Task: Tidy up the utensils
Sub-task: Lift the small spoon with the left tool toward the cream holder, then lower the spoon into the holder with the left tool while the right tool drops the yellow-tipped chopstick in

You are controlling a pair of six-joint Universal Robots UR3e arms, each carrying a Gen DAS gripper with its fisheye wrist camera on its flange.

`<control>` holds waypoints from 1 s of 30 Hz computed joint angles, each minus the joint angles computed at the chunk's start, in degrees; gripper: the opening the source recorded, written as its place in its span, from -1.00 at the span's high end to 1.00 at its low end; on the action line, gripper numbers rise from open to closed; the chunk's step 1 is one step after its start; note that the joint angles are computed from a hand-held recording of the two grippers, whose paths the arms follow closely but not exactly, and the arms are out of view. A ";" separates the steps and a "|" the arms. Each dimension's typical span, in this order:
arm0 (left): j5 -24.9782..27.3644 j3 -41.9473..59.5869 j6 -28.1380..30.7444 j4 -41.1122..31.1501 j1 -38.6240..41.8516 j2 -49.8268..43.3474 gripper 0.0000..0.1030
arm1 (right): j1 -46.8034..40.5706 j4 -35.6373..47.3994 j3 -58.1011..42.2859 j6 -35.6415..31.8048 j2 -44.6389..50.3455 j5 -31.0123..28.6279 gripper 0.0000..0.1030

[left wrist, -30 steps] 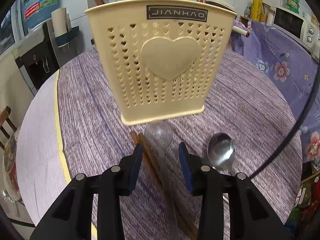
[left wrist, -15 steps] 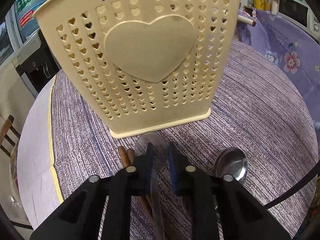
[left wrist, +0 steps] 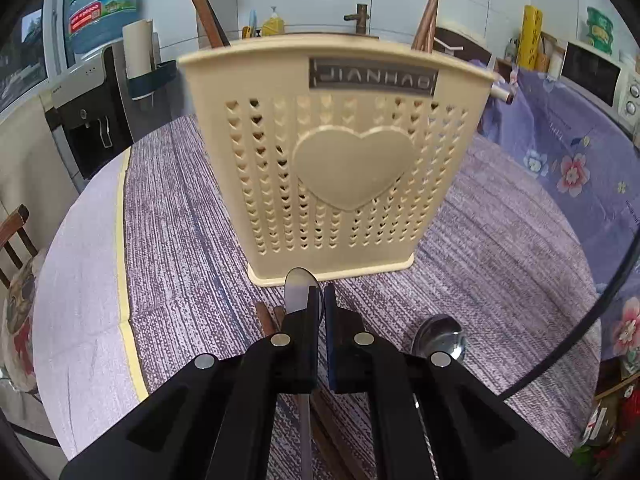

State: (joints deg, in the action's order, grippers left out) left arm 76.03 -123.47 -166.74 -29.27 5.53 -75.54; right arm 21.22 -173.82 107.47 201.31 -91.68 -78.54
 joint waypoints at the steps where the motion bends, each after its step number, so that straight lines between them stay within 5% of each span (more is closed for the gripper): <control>1: -0.89 -0.13 0.12 -0.51 0.60 0.97 0.92 | 0.03 0.07 -0.09 0.01 0.03 0.02 0.84; 15: -12.22 -3.03 1.75 -6.19 10.63 16.55 0.93 | 0.89 0.31 -2.71 -1.14 0.62 0.54 0.84; 24: -25.92 -2.81 5.77 -18.02 23.99 28.37 0.93 | 2.01 1.27 -6.27 -2.76 1.48 0.65 0.84; 30: -31.25 1.74 4.25 -20.92 27.16 28.35 0.93 | 2.88 4.63 -13.38 -4.32 3.68 0.74 0.84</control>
